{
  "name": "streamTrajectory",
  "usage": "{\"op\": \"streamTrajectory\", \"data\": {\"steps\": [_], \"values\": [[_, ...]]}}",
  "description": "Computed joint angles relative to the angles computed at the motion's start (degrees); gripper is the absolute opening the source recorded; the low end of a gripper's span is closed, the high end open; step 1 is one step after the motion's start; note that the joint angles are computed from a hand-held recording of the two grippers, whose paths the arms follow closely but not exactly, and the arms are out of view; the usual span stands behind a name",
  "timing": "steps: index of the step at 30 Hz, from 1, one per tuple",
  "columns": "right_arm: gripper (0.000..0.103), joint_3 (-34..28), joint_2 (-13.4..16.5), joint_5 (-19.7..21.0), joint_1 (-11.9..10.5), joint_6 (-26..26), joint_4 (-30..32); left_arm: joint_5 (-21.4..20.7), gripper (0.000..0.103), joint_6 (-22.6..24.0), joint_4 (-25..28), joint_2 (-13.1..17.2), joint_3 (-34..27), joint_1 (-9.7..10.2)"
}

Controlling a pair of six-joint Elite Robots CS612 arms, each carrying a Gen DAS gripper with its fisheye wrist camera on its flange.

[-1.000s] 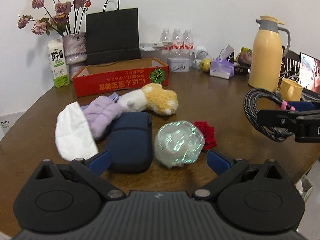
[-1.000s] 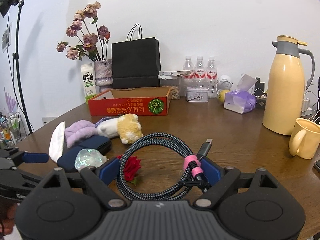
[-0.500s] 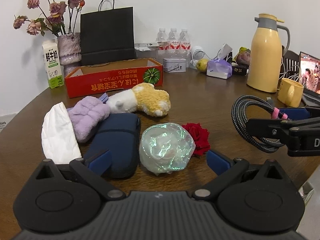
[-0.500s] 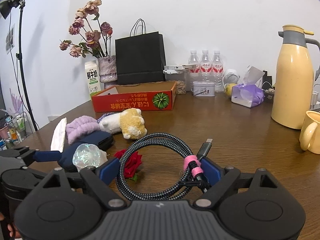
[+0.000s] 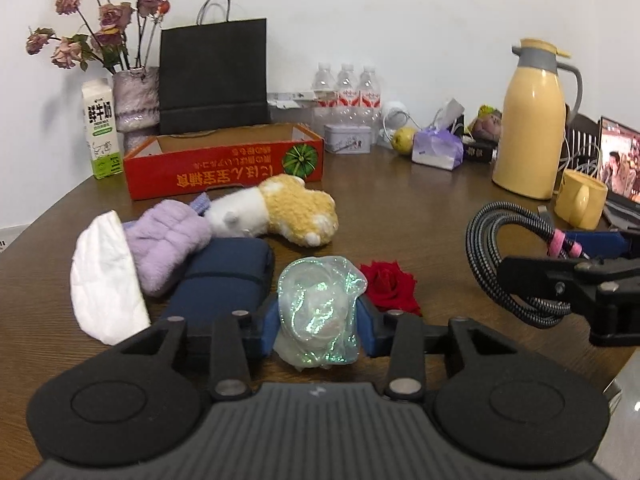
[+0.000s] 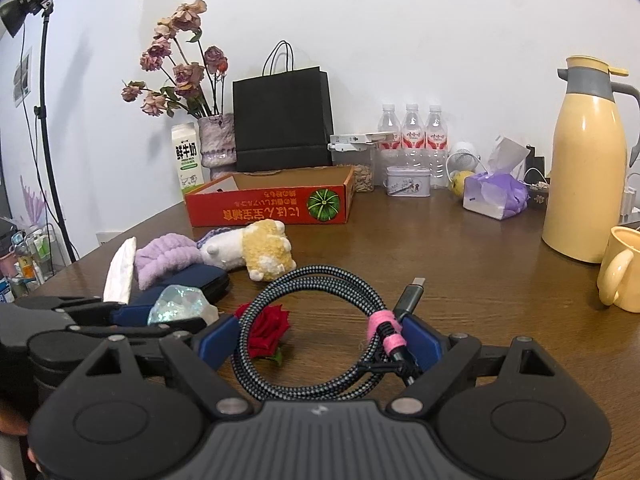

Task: Organize objects
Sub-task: 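Close the left gripper on the iridescent plastic ball while the right gripper holds the cable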

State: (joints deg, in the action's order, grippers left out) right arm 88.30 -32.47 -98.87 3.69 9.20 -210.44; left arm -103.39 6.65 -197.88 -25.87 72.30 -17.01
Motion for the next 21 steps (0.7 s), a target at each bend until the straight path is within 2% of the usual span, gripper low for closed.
{"op": "streamTrajectory", "data": {"steps": [10,21], "values": [[0.088,-1.02,-0.14,-0.59,0.85,-1.0,0.58,-1.08,0.038,-1.88,-2.81,-0.96,0.81,1.29],[0.088,-3.37,0.19,-0.53,2.05,-2.23,1.81,-1.96,0.038,-3.11,-3.63,-1.5,0.54,2.9]]}}
